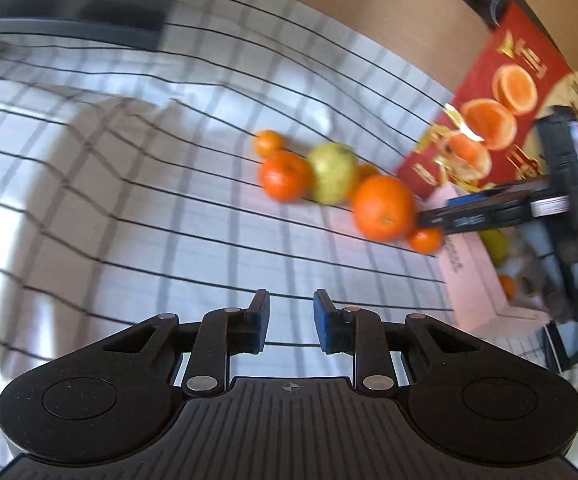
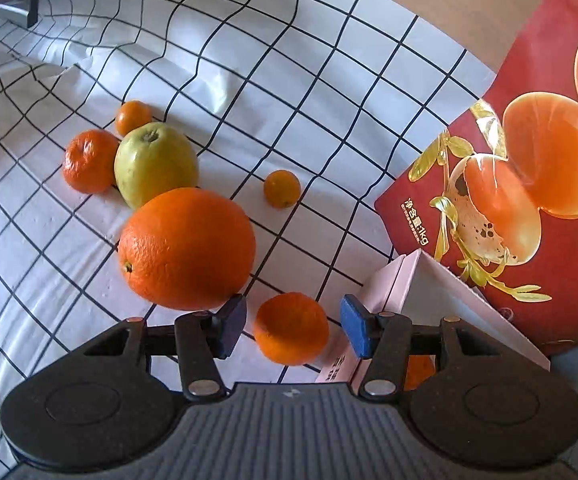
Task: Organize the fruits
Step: 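Move both grippers back toward the remaining fruit on the cloth, then grasp a tangerine with the right gripper while the left gripper grasps another tangerine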
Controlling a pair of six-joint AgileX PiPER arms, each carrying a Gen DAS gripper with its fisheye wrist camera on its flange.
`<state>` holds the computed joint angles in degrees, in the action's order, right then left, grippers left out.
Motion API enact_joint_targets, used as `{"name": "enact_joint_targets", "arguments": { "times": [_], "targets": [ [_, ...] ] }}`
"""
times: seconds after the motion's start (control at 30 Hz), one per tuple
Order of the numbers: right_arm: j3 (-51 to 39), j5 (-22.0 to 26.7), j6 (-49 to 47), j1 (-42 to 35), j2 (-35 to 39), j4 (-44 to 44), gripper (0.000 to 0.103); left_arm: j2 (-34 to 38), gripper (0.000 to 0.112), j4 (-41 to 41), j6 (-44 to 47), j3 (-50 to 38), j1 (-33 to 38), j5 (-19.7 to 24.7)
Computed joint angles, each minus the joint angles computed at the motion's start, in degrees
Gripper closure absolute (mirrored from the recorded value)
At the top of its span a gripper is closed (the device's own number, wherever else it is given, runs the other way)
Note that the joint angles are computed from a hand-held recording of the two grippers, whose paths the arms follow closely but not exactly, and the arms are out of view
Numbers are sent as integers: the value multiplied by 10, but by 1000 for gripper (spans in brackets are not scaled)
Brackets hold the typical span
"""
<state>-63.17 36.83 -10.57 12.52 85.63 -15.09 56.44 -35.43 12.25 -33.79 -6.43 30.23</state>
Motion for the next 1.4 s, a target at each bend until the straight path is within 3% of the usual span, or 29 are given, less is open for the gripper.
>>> {"name": "enact_joint_targets", "arguments": {
  "times": [0.17,0.33,0.5,0.63,0.7,0.77,0.9,1.0,1.17,1.33,1.4],
  "targets": [
    [-82,68,-155,-64,-1,179,51,-22,85,-8,23,12,68,32],
    [-262,152,-74,-96,122,274,51,-26,85,7,19,13,79,48],
    [-396,190,73,-50,263,192,53,-45,85,21,16,18,84,62],
    [-426,209,103,-39,307,169,61,-52,85,32,6,24,102,70],
    [-419,201,104,-35,307,163,75,-49,85,38,1,23,106,70],
    [-417,205,99,-33,301,165,75,-47,85,41,2,20,102,67],
    [-338,168,74,-39,216,205,75,-40,85,66,-27,14,63,49],
    [-230,138,6,-49,99,264,75,-27,85,97,-64,7,17,34],
    [-77,156,-105,-96,-76,372,75,17,85,155,-87,-43,-79,8],
    [99,151,-141,-138,-242,360,75,98,85,173,-3,-139,-161,-12],
    [161,171,-180,-183,-302,381,75,141,85,191,23,-192,-197,-16]
  ]
}}
